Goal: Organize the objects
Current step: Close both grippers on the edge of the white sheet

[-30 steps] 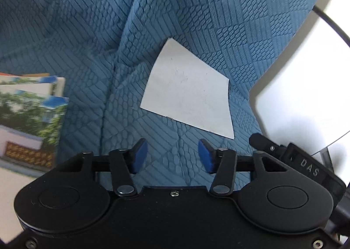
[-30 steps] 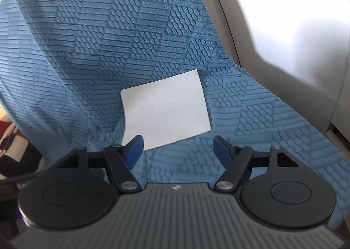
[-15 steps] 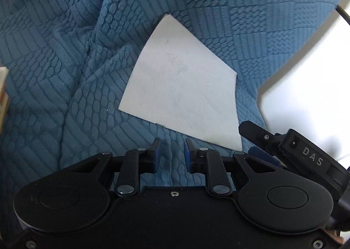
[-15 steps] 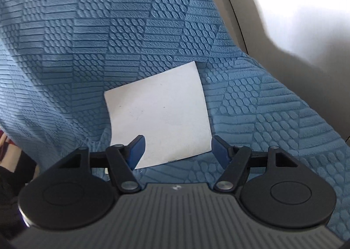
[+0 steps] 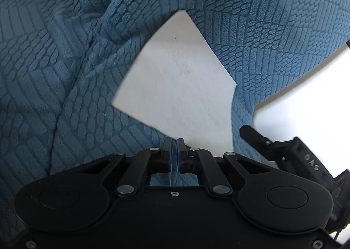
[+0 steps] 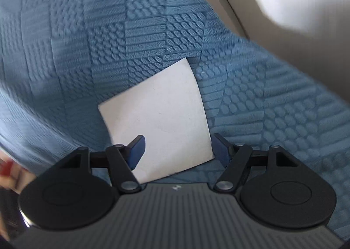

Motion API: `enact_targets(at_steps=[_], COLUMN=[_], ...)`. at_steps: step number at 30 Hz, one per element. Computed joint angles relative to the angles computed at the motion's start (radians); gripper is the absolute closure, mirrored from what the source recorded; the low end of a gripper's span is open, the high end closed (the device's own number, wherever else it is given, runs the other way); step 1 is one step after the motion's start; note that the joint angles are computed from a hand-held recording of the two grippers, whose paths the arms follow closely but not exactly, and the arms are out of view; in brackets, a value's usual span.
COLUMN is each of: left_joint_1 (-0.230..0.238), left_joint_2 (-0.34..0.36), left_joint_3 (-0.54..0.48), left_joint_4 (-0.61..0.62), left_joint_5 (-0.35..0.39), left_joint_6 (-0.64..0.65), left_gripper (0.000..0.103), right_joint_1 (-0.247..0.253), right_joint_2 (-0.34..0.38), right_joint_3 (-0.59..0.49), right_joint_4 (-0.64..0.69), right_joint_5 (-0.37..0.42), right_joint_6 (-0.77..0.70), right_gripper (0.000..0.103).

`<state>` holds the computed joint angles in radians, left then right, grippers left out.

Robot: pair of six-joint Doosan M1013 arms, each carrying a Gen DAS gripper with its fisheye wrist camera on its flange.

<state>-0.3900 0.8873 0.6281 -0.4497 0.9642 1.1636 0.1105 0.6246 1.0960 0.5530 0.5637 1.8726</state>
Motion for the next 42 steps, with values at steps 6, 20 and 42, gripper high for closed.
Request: enact_targets(at_steps=[6, 20, 42], left_joint_1=[0.009, 0.017, -0.001], left_joint_2=[-0.03, -0.024, -0.052], left_joint_3=[0.079, 0.15, 0.177], left_joint_4=[-0.151, -0.5, -0.454], left_joint_5=[-0.069, -0.166, -0.277], left_joint_6=[0.061, -0.004, -0.14], left_gripper=[0.073, 0.056, 0.1], right_joint_1=[-0.031, -0.064, -0.074], right_joint_2=[-0.003, -0.002, 0.01], right_joint_3=[0.057, 0.13, 0.146], right_joint_4=[0.36, 0.95, 1.059], right_joint_5=[-0.019, 0.009, 0.07], right_joint_6=[-0.172, -0.473, -0.471], right_gripper=[0.032, 0.031, 0.032])
